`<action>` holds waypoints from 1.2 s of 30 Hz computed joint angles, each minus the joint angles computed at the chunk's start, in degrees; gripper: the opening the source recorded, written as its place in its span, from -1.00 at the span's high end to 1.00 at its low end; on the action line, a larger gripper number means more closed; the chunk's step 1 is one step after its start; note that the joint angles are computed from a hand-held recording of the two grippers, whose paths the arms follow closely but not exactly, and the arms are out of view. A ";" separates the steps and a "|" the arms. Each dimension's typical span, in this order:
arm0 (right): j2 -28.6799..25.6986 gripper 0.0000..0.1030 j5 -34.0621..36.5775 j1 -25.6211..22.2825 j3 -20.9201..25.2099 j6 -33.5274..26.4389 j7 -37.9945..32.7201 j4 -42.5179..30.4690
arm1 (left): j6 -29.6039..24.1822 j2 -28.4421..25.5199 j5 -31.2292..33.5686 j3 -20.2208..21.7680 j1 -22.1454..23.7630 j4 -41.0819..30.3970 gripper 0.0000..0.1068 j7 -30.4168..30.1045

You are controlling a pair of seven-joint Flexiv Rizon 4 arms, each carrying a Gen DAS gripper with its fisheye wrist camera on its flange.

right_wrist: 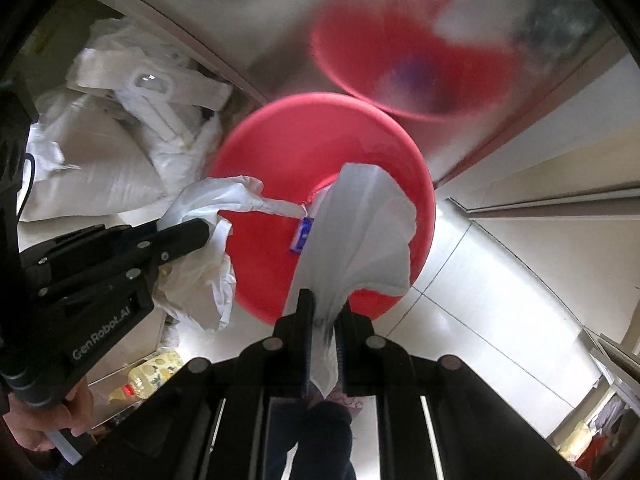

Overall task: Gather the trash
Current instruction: 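Lift the white wipe and glove and carry them toward the basin, then open both grippers to drop the wipe and glove into the red basin, then raise both grippers back up toward the counter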

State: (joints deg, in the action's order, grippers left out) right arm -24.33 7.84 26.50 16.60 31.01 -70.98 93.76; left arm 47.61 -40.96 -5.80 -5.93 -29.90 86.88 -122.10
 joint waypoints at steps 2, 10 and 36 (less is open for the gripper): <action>-0.87 0.82 -0.27 0.22 -0.09 0.62 -0.25 0.11 | 0.12 -1.03 -0.08 -0.16 0.02 -0.34 0.84 0.21; -1.64 0.82 -1.16 0.21 -0.16 1.80 -0.89 0.61 | 0.53 -2.55 -1.02 -0.51 -0.16 -1.05 0.55 0.17; 11.18 -0.46 -3.22 1.76 0.22 -1.57 4.02 2.06 | -17.12 14.31 9.88 2.54 -2.44 -1.20 -0.54 -8.64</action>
State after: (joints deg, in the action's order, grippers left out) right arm -13.15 4.62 28.26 16.81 29.43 -66.96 95.83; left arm 30.49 -26.65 4.08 -3.39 -32.34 85.68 -130.74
